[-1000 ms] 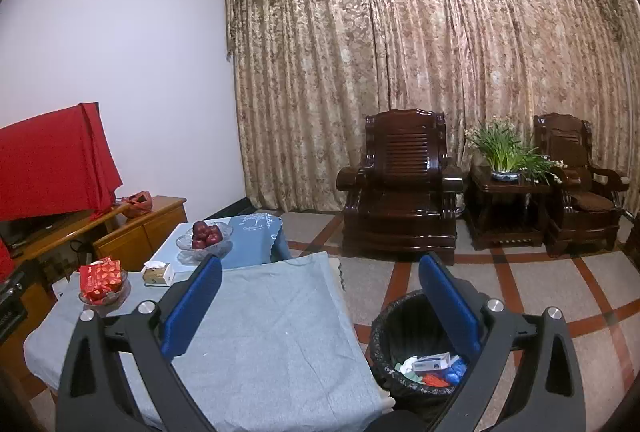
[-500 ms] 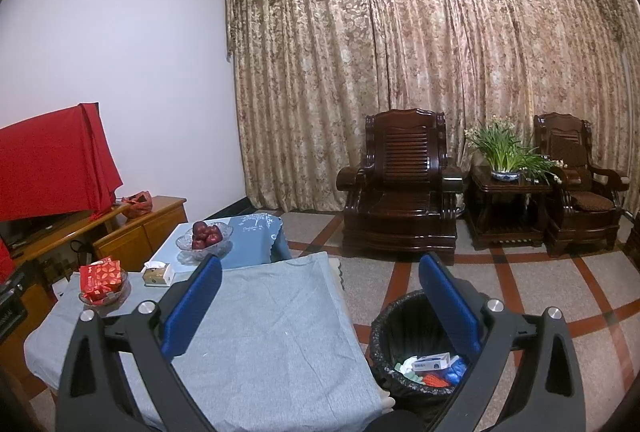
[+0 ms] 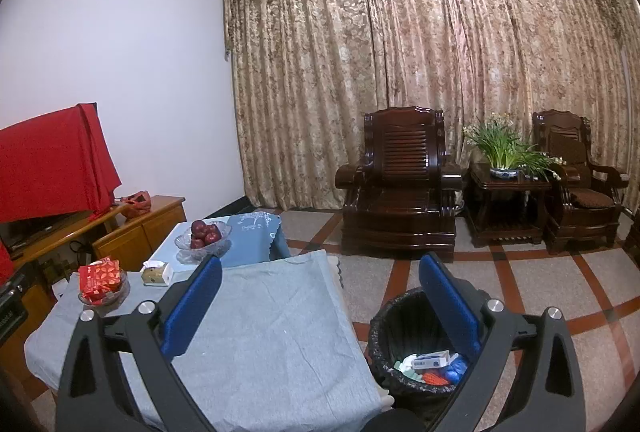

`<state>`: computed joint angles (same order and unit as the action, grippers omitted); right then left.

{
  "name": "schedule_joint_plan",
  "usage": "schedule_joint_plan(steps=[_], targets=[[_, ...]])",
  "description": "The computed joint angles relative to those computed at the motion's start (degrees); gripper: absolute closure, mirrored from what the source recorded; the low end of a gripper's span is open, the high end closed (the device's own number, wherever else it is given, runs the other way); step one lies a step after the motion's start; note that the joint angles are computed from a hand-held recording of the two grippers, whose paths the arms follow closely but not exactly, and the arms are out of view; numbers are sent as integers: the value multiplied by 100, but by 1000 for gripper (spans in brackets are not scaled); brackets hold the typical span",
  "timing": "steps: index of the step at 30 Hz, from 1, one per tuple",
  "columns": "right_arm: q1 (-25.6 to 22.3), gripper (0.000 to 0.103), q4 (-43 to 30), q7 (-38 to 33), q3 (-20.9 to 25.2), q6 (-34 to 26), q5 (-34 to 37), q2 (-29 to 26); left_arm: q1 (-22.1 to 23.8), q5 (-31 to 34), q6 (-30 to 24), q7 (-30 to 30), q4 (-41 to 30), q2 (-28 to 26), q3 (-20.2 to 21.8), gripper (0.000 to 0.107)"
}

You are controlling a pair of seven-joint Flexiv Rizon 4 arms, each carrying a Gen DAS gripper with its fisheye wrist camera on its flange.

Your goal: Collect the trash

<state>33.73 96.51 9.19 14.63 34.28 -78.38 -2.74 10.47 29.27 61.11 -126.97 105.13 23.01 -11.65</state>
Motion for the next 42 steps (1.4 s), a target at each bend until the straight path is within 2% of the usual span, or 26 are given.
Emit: schedule_joint_plan(steps=[42], targets=[[-54, 6, 88, 61, 6, 31, 21, 44, -28, 136, -54, -180, 55, 12, -82, 9]])
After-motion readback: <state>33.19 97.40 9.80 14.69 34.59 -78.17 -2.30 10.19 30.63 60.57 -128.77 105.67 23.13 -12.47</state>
